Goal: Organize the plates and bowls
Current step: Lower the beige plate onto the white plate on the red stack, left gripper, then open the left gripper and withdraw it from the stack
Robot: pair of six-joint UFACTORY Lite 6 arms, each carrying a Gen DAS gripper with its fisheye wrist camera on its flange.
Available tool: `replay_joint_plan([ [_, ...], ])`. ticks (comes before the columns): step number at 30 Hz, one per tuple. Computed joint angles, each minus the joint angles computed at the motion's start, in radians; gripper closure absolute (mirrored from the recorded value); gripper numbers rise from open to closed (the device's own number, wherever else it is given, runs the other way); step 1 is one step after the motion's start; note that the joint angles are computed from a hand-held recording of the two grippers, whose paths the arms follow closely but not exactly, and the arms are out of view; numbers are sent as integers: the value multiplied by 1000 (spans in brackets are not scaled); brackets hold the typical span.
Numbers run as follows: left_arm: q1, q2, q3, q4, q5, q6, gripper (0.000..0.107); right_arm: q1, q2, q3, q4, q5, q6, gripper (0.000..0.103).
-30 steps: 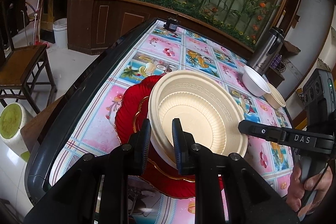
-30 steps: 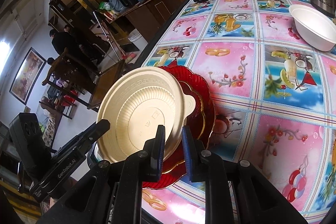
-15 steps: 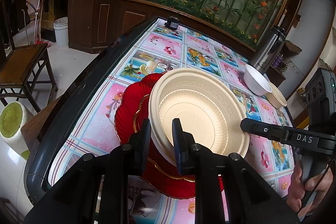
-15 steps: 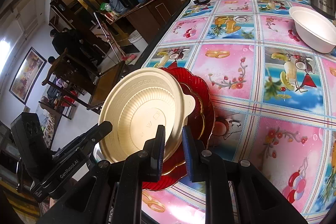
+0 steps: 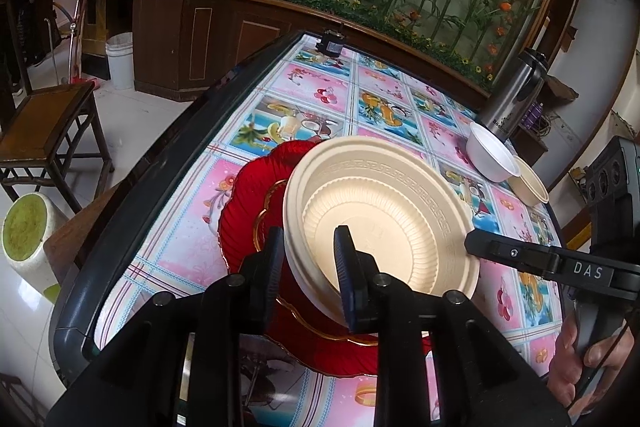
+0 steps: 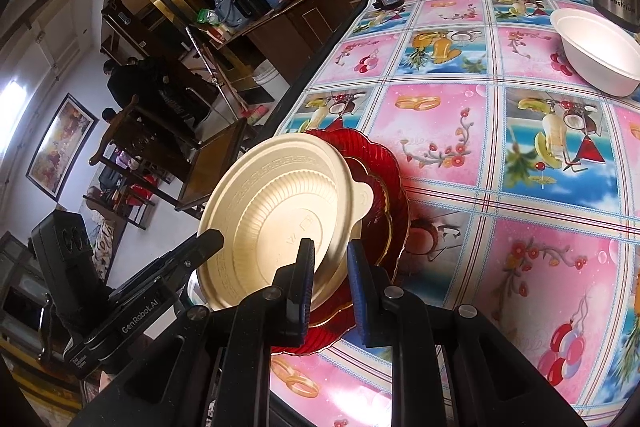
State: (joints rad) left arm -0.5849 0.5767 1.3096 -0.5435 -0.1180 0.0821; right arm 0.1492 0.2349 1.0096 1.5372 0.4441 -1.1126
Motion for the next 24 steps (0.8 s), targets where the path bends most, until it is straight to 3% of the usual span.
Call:
replay_joint_plan([
  [2,-5,-9,-6,-124,-10,120,83,-4,-8,-10,8,6,-12,84],
  [4,-6,-19,-13,-161,-21,148,61,-12,-23,-25,19,13,-27,83],
  [6,-8,-35,-32,-156,-44,133,51,-22,-42,-42,30,21,-41,83],
  [24,-92,-66,15,-746,-96,734,51,-226,-178,-206,116,157,-174,76],
])
